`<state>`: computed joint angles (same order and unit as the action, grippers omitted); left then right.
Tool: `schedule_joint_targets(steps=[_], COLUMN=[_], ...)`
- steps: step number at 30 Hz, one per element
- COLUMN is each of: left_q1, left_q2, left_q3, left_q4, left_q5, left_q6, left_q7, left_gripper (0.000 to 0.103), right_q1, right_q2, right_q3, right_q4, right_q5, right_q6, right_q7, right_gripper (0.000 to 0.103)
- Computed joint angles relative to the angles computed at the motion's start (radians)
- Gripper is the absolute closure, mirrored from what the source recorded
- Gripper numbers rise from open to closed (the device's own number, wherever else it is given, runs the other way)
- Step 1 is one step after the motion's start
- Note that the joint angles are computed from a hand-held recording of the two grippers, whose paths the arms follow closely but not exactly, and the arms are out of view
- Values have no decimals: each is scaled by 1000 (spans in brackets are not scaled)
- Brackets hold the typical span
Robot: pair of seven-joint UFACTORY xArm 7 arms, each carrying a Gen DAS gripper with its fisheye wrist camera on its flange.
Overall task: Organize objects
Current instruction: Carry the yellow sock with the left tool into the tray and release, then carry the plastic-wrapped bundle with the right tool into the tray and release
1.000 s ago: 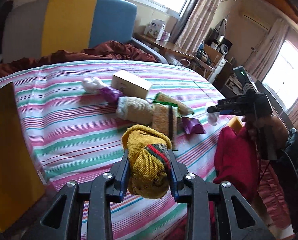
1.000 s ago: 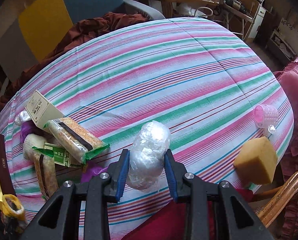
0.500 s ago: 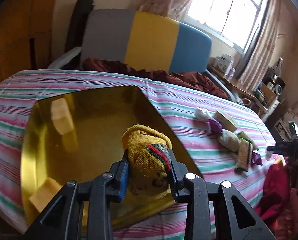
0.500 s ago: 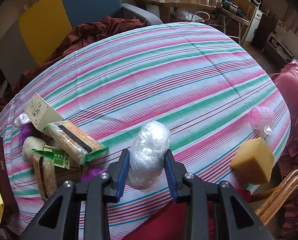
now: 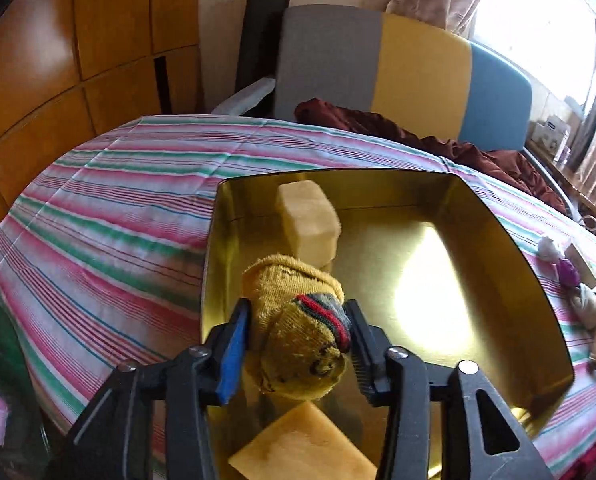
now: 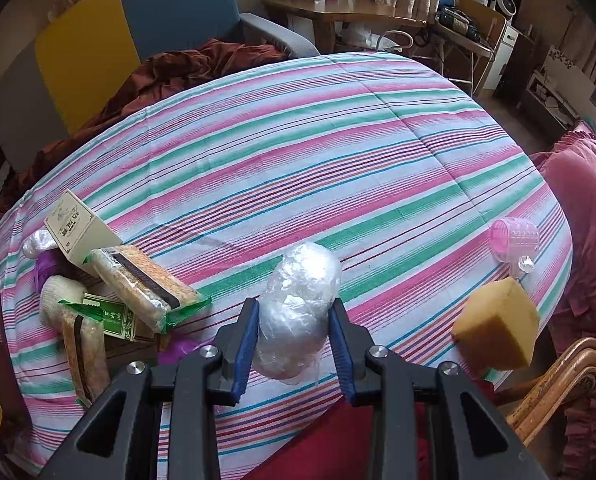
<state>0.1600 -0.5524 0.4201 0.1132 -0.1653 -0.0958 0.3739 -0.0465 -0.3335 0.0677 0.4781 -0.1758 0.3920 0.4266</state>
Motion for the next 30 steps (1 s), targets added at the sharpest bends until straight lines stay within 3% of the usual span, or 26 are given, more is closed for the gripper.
schedule_joint_targets(steps=[5,15,25,30], left_q1=[4,181,265,281], left_q2=[-50,-302,-506,-546], left_q3=[41,-84,-142,-148], left_q4=[-25,-111,-174,-180], left_q5=[3,-37,-42,-46], left_q6=[-13,194,351,386], left_q7=[23,-10,-5,-1], left_gripper=[47,38,37,35], right_q1=[-7,-24,-71,-34], right_q2=[1,-26,-72,-87], right_q3=[6,17,77,100], right_q4=[3,-14,-42,-37], right_q5=[-16,-47,-137,-158], right_q6=[7,-11,-41,-25], right_q7=[13,34,108,120], right_gripper=[69,69,69,69])
